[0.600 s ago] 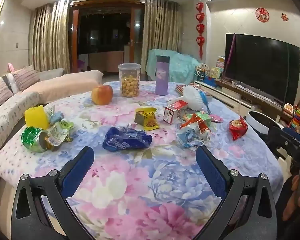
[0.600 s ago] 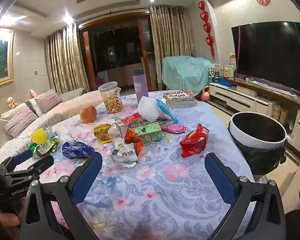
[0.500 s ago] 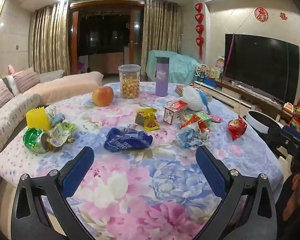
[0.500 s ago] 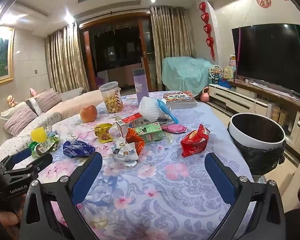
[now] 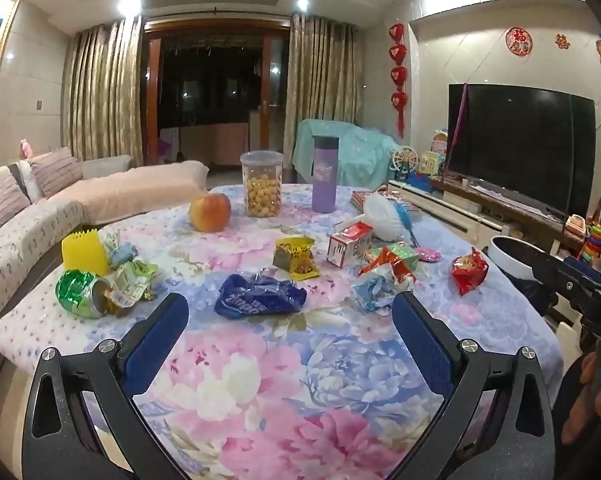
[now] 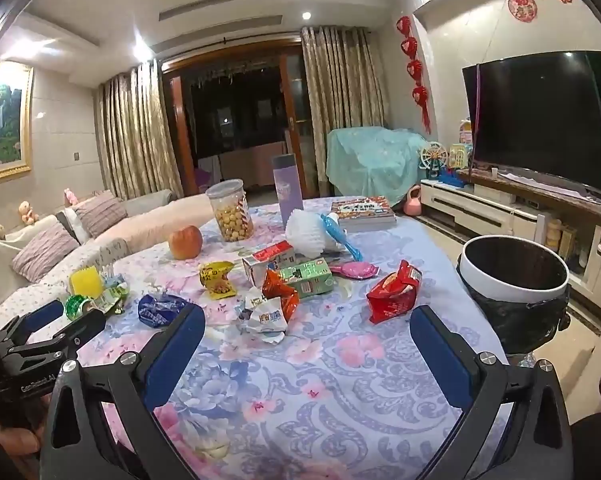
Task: Collect trash
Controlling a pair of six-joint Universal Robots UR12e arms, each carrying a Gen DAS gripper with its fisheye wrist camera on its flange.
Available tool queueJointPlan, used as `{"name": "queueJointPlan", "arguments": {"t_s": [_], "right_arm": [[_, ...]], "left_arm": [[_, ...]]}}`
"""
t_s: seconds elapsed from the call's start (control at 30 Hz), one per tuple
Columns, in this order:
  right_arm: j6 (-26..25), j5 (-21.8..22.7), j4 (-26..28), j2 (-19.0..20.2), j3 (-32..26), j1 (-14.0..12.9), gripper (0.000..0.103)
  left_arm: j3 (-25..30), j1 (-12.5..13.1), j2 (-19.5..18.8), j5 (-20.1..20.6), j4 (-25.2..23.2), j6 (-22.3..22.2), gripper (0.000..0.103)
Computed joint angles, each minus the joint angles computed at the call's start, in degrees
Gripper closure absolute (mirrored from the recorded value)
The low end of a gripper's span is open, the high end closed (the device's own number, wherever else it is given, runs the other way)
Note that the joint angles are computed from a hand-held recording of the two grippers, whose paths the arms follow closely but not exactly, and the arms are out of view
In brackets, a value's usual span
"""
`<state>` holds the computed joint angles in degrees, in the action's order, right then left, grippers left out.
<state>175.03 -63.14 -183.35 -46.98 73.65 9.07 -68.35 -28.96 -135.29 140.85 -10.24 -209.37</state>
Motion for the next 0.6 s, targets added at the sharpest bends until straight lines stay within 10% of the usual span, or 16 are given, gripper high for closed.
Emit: {"name": "queueJointPlan", "arguments": {"t_s": [0.6], "right_arm": [[1.2, 1.2, -1.0, 0.7, -0.5, -0.3, 0.000]], "left_arm": [[0.0, -0.1, -0.3, 1.0, 2.3, 1.5, 0.000]]}}
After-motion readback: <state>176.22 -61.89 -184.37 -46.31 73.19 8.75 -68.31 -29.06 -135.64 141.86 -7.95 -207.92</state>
